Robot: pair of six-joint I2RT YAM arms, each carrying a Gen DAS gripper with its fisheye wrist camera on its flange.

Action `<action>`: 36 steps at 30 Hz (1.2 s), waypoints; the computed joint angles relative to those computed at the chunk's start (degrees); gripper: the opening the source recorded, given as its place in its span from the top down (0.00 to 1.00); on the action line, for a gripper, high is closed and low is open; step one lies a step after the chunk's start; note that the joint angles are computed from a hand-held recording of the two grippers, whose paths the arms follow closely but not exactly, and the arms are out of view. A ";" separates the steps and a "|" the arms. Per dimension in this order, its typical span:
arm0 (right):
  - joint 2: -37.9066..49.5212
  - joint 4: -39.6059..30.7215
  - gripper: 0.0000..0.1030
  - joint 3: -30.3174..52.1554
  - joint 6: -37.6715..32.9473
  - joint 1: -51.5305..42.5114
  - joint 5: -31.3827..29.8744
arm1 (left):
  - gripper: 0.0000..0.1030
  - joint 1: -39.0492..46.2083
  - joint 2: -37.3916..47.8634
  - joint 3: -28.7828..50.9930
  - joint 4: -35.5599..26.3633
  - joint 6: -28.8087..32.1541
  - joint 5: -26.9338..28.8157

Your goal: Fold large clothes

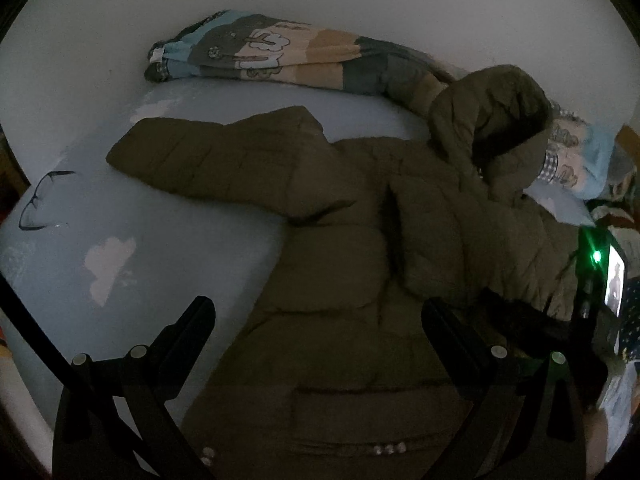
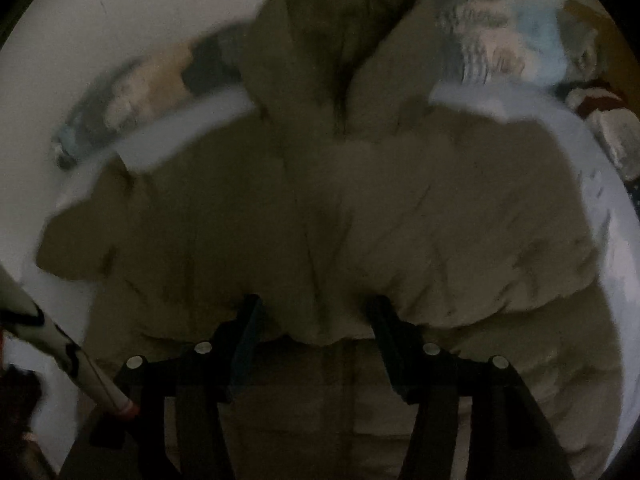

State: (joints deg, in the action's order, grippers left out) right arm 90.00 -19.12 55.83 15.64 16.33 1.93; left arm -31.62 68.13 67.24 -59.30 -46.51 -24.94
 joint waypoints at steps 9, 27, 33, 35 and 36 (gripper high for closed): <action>-19.09 -5.36 0.35 -8.61 3.27 3.58 2.17 | 0.00 6.39 -3.03 -0.88 0.55 3.73 2.68; -36.59 -4.01 0.30 -22.68 5.15 9.05 1.34 | 0.00 51.07 2.25 -3.30 12.16 31.31 24.81; -37.25 -4.20 0.30 -22.26 4.79 9.92 -1.47 | 0.12 69.45 14.66 3.31 14.82 35.62 44.46; -37.52 -4.14 0.30 -22.41 4.40 9.33 -1.17 | 0.31 73.95 19.77 6.49 14.63 35.64 49.56; -37.56 -4.14 0.30 -22.46 4.44 8.79 -1.44 | 0.38 76.38 22.92 8.39 14.40 35.36 52.43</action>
